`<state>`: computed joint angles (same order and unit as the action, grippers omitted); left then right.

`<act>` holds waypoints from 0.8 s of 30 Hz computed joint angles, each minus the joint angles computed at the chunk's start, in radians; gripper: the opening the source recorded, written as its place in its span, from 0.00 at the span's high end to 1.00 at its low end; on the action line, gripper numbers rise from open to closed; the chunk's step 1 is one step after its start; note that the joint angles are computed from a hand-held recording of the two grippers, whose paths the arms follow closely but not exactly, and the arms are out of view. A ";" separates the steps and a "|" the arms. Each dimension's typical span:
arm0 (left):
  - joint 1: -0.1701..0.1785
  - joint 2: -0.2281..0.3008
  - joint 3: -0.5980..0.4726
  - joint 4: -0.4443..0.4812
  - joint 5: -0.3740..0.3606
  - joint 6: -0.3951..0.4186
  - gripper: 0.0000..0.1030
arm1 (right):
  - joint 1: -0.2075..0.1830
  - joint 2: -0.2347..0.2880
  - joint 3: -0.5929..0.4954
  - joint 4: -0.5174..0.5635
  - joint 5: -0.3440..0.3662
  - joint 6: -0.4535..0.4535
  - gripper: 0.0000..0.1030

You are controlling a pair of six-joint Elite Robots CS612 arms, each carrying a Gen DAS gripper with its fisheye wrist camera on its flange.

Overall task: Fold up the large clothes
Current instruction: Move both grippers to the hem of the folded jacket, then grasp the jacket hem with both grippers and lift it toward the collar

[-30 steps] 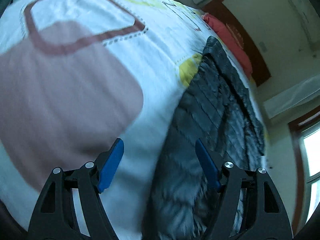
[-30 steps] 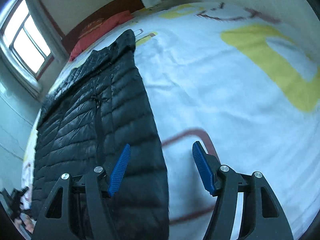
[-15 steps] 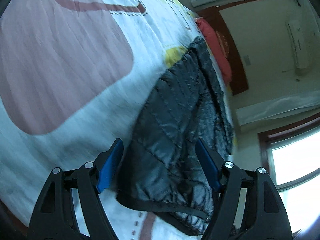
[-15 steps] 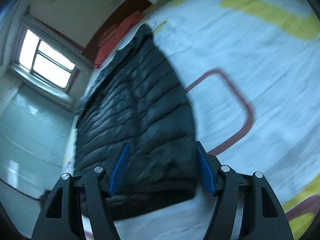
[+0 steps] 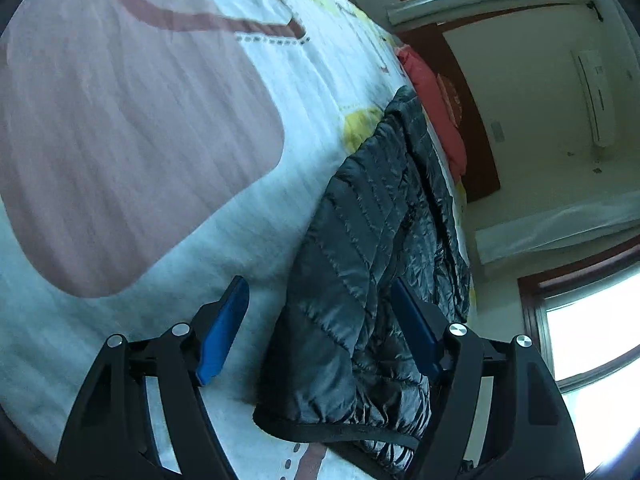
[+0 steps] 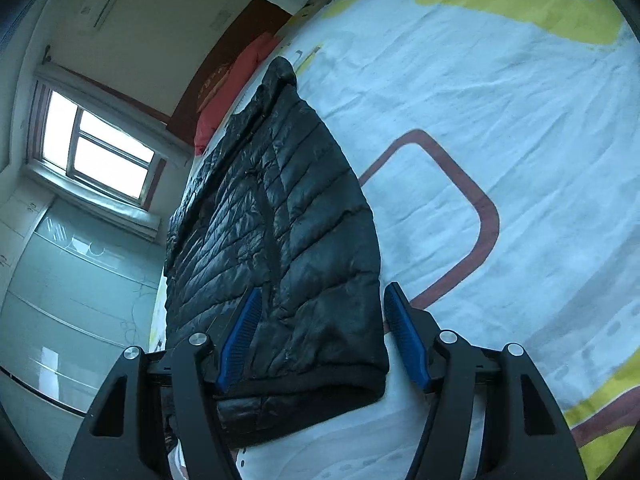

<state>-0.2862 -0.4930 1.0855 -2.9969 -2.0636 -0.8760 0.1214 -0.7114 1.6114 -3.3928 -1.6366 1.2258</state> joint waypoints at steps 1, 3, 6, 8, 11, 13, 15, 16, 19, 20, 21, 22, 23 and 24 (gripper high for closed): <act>0.000 0.002 -0.003 -0.002 -0.010 0.005 0.30 | -0.001 0.004 -0.004 -0.012 0.013 -0.003 0.40; 0.003 0.018 -0.020 -0.035 -0.096 -0.025 0.41 | -0.002 0.015 -0.019 -0.028 0.047 -0.002 0.43; -0.007 0.011 -0.013 -0.018 -0.079 0.026 0.42 | 0.000 0.016 -0.025 -0.019 0.040 -0.006 0.46; -0.007 0.019 -0.024 -0.002 -0.074 0.032 0.42 | -0.002 0.011 -0.019 0.001 0.041 -0.001 0.55; -0.013 0.015 -0.029 0.047 -0.053 0.076 0.43 | -0.008 0.014 -0.009 -0.016 0.041 0.034 0.66; -0.018 0.004 -0.023 0.064 -0.055 0.142 0.43 | -0.010 0.015 -0.010 -0.019 0.048 0.033 0.67; -0.017 0.003 -0.020 0.059 -0.060 0.133 0.56 | -0.012 0.011 -0.011 -0.003 0.067 0.000 0.67; -0.016 0.005 -0.019 0.059 -0.063 0.127 0.67 | -0.014 0.008 -0.010 0.002 0.078 -0.013 0.67; -0.007 0.013 -0.023 0.038 -0.088 0.085 0.84 | -0.024 0.013 -0.008 -0.030 0.133 -0.014 0.81; -0.004 0.017 -0.027 0.019 -0.100 0.068 0.86 | -0.026 0.016 -0.009 -0.045 0.145 -0.013 0.83; -0.003 0.017 -0.026 0.004 -0.105 0.064 0.86 | -0.027 0.016 -0.010 -0.057 0.151 -0.017 0.84; -0.003 0.017 -0.030 -0.009 -0.110 0.066 0.87 | -0.027 0.016 -0.012 -0.067 0.152 -0.029 0.86; -0.002 0.016 -0.031 -0.025 -0.114 0.070 0.88 | -0.026 0.015 -0.014 -0.087 0.150 -0.042 0.86; -0.002 0.014 -0.033 -0.049 -0.119 0.075 0.89 | -0.026 0.015 -0.016 -0.108 0.151 -0.049 0.87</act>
<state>-0.2883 -0.4790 1.0526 -3.0456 -2.1828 -0.8008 0.0955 -0.6967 1.5953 -3.5003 -1.4859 1.1770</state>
